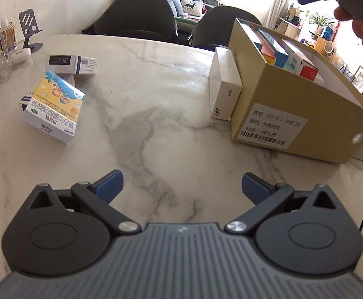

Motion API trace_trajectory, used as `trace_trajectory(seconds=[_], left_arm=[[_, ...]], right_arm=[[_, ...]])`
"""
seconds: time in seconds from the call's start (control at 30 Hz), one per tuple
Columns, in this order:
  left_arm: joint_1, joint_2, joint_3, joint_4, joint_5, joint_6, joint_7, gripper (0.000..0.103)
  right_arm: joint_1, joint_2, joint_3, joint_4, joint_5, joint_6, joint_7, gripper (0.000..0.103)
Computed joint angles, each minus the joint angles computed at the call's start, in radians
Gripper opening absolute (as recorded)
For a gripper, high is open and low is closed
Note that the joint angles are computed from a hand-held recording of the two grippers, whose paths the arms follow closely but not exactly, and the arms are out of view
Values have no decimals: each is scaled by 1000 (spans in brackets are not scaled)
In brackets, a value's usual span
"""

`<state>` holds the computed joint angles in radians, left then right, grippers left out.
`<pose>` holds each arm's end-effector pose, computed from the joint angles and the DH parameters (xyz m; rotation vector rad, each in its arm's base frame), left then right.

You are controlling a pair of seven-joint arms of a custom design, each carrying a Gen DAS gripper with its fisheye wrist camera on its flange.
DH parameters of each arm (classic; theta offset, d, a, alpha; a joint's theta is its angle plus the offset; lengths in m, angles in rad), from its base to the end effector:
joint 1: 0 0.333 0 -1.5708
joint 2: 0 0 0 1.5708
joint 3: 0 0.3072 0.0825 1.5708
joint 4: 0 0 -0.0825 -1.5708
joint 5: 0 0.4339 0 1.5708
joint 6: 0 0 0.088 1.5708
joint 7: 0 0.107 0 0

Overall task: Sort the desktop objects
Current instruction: 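Open the right gripper to release the box inside the cardboard box, then withdraw the right tool and move it over the long plain white box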

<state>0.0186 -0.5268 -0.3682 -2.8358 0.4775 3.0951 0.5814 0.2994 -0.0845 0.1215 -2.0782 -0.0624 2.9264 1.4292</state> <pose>0.3935 -0.1706 0.3686 -1.9286 1.6683 -0.8546 0.5674 0.2604 0.5496 -2.0639 1.0605 -0.7524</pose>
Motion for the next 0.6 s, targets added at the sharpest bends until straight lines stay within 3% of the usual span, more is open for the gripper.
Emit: trace_trajectory(seconds=[0.13,0.3,0.4,0.6], left_arm=[[-13,-22,17,-18,-8,-10,0,103],[-20,-26,27,-25,-16,-12,7,103],[-18,-22,27,-24,-19,-4,8,103],[-10,-4,36,-18,-25,-11,19,103]], right_arm=[[41,79,3,111,77,-112,-144,102],[73,231,0,344,87,-395,-298,102],[108,309,-16,435,7,-466,-307,102],[152,472,-40,669,-34,-688,-341,102]])
